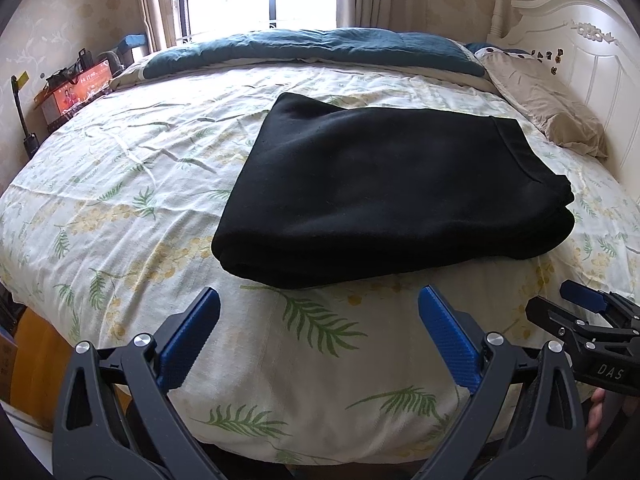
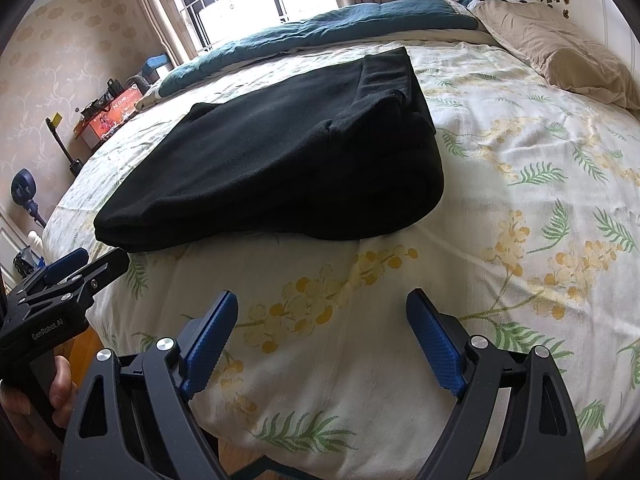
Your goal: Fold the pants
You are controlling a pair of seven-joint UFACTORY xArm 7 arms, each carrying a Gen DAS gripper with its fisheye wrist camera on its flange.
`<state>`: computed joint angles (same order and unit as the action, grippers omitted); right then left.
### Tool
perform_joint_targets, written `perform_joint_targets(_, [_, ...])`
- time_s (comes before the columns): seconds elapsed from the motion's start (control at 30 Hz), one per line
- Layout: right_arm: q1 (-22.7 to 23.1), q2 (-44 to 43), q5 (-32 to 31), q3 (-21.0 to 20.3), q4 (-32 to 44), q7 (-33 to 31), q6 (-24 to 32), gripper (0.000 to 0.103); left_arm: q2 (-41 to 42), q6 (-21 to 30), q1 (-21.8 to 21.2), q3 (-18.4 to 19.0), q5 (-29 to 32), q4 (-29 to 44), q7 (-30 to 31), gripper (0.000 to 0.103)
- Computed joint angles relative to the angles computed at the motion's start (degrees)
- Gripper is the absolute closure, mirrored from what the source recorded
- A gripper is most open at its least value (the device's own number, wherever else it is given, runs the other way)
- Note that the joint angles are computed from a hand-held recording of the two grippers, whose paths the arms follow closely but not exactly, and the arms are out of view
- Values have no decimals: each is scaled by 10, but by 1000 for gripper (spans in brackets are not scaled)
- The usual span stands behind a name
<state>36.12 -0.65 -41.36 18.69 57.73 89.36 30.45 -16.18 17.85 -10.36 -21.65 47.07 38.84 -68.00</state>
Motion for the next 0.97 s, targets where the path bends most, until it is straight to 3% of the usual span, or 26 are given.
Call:
perform_joint_targets(0.47, [1, -2, 4, 1, -2, -4, 1, 17, -1, 4, 4, -5, 12, 0, -8, 4])
perform_joint_targets(0.57, [0, -2, 4, 1, -2, -5, 1, 17, -17, -11, 45, -36, 99, -3, -108, 4])
perform_joint_targets(0.63, [0, -3, 3, 1, -3, -3, 1, 17, -26, -55, 68, -36, 146, -5, -150, 4])
perform_joint_targets(0.87, [-16, -49, 45, 1, -17, -47, -31, 17, -40, -109, 48, 55, 49, 15, 23, 4])
perform_joint_targets(0.97, [-45, -67, 65, -8, 3, -120, -49, 17, -1, -117, 140, 29, 86, 70, 20, 4])
